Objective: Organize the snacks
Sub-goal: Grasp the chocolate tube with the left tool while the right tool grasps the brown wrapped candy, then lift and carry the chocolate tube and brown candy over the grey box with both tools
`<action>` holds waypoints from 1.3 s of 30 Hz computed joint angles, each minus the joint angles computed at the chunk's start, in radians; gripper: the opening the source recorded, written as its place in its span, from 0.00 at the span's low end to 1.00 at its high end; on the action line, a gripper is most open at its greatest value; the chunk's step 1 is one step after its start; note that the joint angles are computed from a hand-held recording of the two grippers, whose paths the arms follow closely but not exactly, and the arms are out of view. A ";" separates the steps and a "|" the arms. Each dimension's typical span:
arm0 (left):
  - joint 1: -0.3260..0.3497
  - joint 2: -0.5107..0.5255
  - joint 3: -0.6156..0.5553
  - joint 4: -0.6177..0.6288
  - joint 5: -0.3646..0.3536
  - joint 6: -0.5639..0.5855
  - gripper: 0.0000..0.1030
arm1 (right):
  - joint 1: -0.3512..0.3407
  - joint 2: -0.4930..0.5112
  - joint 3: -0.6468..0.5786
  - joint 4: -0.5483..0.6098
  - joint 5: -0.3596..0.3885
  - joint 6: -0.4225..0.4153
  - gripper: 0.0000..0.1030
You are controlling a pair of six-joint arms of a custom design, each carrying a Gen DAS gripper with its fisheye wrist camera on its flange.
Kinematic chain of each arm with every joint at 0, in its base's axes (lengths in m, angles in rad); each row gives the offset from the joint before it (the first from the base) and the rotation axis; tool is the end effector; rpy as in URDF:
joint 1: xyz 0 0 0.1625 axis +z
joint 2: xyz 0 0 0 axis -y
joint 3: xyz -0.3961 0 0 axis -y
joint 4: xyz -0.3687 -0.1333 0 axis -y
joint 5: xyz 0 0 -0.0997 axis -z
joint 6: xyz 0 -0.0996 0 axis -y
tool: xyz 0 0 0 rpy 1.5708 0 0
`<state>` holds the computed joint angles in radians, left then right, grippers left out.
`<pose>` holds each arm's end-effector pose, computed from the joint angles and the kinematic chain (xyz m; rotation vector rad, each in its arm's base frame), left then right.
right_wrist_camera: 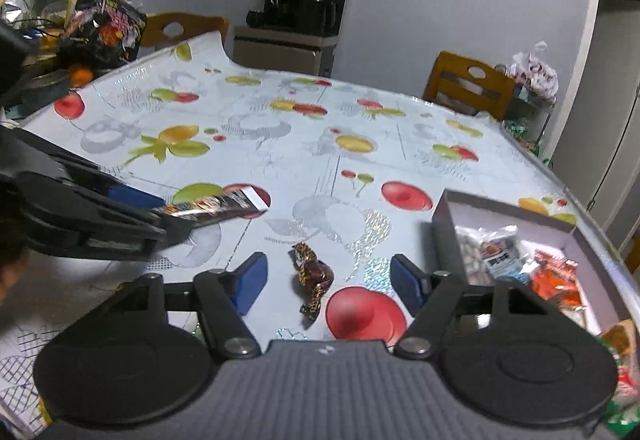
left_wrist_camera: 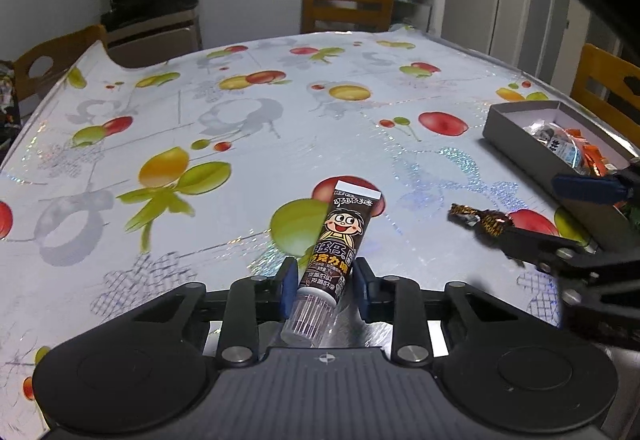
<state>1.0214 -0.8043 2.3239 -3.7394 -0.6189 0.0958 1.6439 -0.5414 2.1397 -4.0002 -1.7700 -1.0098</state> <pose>-0.0302 -0.4599 0.0938 0.3315 2.1798 -0.9639 0.1475 -0.4591 0.0059 1.1762 -2.1664 0.8586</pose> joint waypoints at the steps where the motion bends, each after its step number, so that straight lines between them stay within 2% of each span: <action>1: 0.000 -0.006 0.006 0.002 0.000 -0.006 0.30 | 0.000 0.006 -0.014 0.017 -0.009 0.011 0.60; 5: -0.003 -0.015 0.025 -0.005 0.005 -0.019 0.30 | -0.001 0.031 -0.058 0.060 -0.028 0.044 0.57; 10: -0.006 -0.017 0.035 -0.013 0.005 -0.021 0.29 | 0.000 0.063 -0.101 0.079 -0.039 0.047 0.44; 12: -0.007 -0.020 0.039 -0.010 0.004 -0.025 0.29 | -0.002 0.067 -0.108 0.084 -0.034 0.052 0.43; 15: -0.007 -0.022 0.042 -0.010 0.003 -0.028 0.28 | -0.005 0.062 -0.111 0.106 -0.024 0.064 0.33; 17: -0.006 -0.024 0.043 -0.013 -0.005 -0.023 0.28 | -0.009 0.056 -0.109 0.119 -0.017 0.073 0.23; 22: 0.001 -0.020 0.027 -0.015 -0.006 -0.027 0.41 | -0.014 0.045 -0.088 0.128 0.005 0.078 0.22; 28: 0.011 -0.006 0.003 -0.016 -0.019 -0.004 0.45 | -0.028 0.014 -0.032 0.129 0.030 0.078 0.22; 30: 0.008 0.007 0.001 -0.030 -0.015 0.018 0.44 | -0.033 0.003 -0.008 0.125 0.037 0.070 0.22; 36: 0.001 0.011 0.006 -0.034 -0.023 0.033 0.25 | -0.032 -0.022 0.037 0.133 0.035 0.034 0.24; 39: 0.000 0.011 0.007 -0.032 -0.021 0.032 0.25 | -0.034 -0.023 0.035 0.139 0.039 0.035 0.28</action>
<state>1.0211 -0.7935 2.3306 -3.7713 -0.6399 0.1282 1.6101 -0.5647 2.1748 -3.8613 -1.7306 -0.9744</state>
